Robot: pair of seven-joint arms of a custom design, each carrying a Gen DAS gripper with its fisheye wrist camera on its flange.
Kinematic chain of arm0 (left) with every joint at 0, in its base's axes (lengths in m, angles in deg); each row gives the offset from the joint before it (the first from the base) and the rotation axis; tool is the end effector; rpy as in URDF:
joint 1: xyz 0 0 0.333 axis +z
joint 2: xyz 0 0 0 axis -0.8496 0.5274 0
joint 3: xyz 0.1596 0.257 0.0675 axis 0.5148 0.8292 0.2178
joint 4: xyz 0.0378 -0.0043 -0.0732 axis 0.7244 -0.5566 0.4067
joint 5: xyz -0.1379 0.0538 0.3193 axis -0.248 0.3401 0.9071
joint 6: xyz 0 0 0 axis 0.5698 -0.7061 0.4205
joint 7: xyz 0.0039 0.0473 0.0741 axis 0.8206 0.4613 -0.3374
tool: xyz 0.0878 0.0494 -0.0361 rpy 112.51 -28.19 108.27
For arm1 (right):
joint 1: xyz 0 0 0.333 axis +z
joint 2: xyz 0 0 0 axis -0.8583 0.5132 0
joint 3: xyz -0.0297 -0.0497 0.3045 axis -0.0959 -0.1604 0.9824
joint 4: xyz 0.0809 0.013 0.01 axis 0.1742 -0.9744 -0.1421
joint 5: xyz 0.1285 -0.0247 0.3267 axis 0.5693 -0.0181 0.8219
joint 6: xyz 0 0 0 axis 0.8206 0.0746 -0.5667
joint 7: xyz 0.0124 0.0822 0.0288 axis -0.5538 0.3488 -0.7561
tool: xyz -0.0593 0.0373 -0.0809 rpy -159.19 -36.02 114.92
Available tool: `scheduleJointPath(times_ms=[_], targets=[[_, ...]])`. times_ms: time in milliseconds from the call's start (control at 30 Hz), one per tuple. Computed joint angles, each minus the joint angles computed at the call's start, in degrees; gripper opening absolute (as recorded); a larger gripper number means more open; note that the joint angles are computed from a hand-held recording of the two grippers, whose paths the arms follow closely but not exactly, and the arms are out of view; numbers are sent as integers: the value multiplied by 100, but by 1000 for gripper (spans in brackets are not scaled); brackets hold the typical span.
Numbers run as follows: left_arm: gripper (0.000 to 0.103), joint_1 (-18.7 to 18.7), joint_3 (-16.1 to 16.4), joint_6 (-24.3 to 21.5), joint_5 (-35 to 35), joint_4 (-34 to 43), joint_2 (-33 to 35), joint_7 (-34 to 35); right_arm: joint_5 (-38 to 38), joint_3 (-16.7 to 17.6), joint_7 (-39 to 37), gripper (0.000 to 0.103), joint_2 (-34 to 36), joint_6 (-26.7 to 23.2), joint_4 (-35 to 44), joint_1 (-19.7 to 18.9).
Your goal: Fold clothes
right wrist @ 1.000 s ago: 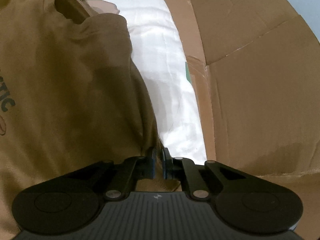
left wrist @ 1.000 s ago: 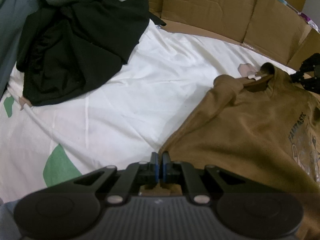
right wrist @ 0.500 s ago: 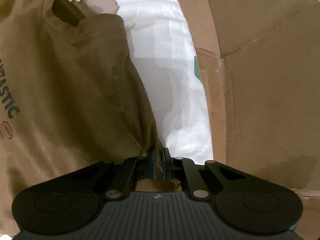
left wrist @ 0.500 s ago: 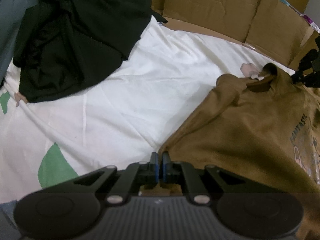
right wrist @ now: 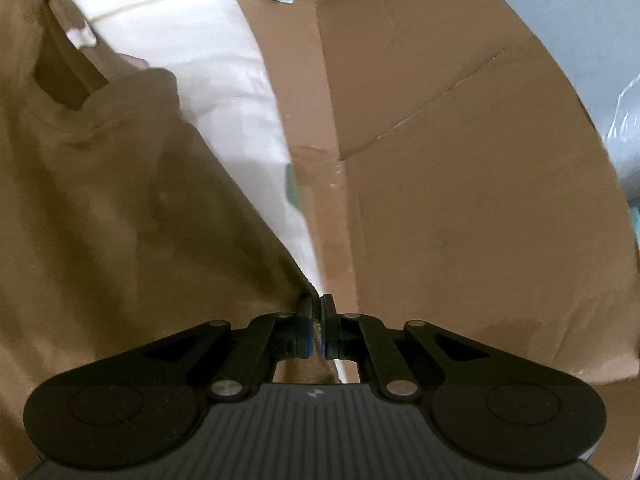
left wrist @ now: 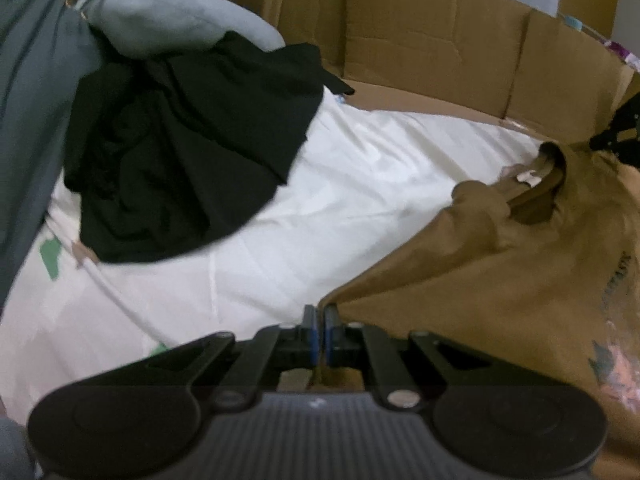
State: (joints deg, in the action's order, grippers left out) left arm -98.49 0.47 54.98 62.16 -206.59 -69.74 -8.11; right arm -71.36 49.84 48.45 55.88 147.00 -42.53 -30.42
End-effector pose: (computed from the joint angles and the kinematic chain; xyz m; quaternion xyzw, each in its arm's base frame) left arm 0.2167 -0.3888 0.2772 -0.8246 0.4705 -0.1312 0.2856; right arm 0.6451 0.3450 0.3134 -0.9440 -0.0449 -0.2822 0.1650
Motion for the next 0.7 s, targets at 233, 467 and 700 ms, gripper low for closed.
scheduleJointPath(times_ms=[233,467,700], targets=[[4,153,74,-250,-216,-159,-155,361,-19,-311,741,1,-68,48,-25,389],[4,507,231,-196,-53,-393,-355,836,-312,-689,1848,1,311,-275,735,702],[4,936,423,-26,350,-522,-535,1289,-759,-1132,2927,1,570,-442,1179,987]])
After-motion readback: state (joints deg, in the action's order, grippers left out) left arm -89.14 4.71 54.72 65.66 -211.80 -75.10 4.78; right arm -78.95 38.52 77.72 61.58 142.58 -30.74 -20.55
